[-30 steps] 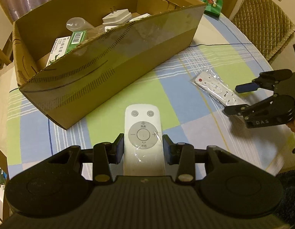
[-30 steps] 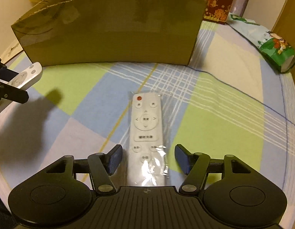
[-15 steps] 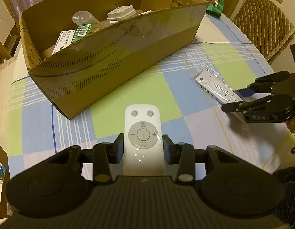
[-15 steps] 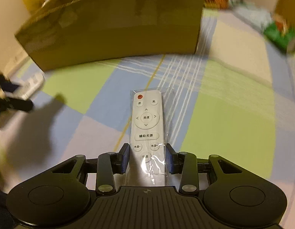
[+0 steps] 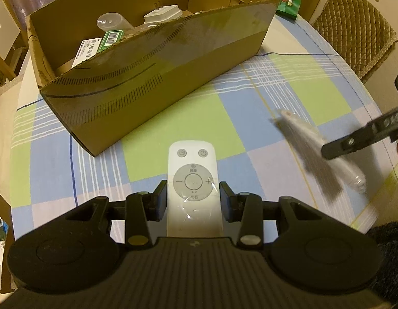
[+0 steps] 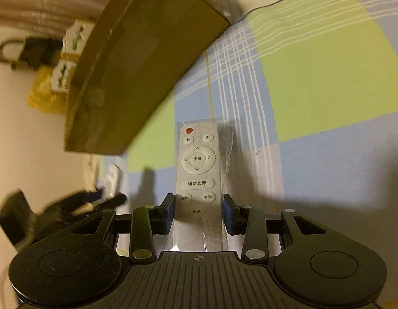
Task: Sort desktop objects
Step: 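Carry both white remotes over the cardboard box with both tools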
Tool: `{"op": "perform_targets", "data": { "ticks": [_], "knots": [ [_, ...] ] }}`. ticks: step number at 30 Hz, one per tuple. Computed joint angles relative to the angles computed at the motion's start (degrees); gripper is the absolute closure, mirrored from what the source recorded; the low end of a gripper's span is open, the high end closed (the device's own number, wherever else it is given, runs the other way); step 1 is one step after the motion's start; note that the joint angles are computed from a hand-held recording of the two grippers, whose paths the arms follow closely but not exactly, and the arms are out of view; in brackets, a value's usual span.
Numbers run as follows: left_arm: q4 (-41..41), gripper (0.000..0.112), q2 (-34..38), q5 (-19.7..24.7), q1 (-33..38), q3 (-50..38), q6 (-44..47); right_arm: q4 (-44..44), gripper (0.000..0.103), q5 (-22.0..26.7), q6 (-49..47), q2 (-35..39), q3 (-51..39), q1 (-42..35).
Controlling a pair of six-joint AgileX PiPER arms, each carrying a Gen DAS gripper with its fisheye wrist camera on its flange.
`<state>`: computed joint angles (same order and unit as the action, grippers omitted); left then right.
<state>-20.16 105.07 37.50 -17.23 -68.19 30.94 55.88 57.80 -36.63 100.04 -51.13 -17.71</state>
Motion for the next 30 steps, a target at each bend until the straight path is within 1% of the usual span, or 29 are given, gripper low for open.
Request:
{"op": "perform_targets", "data": {
  "ticks": [7,13,18,22,26,30],
  "knots": [
    [0.62,0.076,-1.40,-0.12,0.27,0.71,-0.82,3.15,0.066,3.19,1.54,-0.08,-3.36,-3.80],
    [-0.70,0.076,-3.76,0.89,1.47,1.47,0.36,5.13,0.066,4.46,1.33,-0.94,-3.66,-5.66],
    [-3.11,0.076,-6.42,3.99,3.89,0.68,3.31,5.81,0.066,4.51,1.44,-0.98,-3.46,-5.62],
    [-3.24,0.076,-7.51,6.95,5.25,-2.29,5.18,6.20,0.066,5.09,1.90,-0.97,-3.79,-6.61],
    [-4.18,0.076,-7.24,10.03,6.70,-7.34,8.17,6.75,0.066,6.00,2.76,-0.84,-5.68,-7.59],
    [-5.44,0.076,-4.50,13.17,8.12,-14.75,11.38,7.35,0.066,6.05,3.94,-0.76,-7.68,-7.79]
  ]
}}
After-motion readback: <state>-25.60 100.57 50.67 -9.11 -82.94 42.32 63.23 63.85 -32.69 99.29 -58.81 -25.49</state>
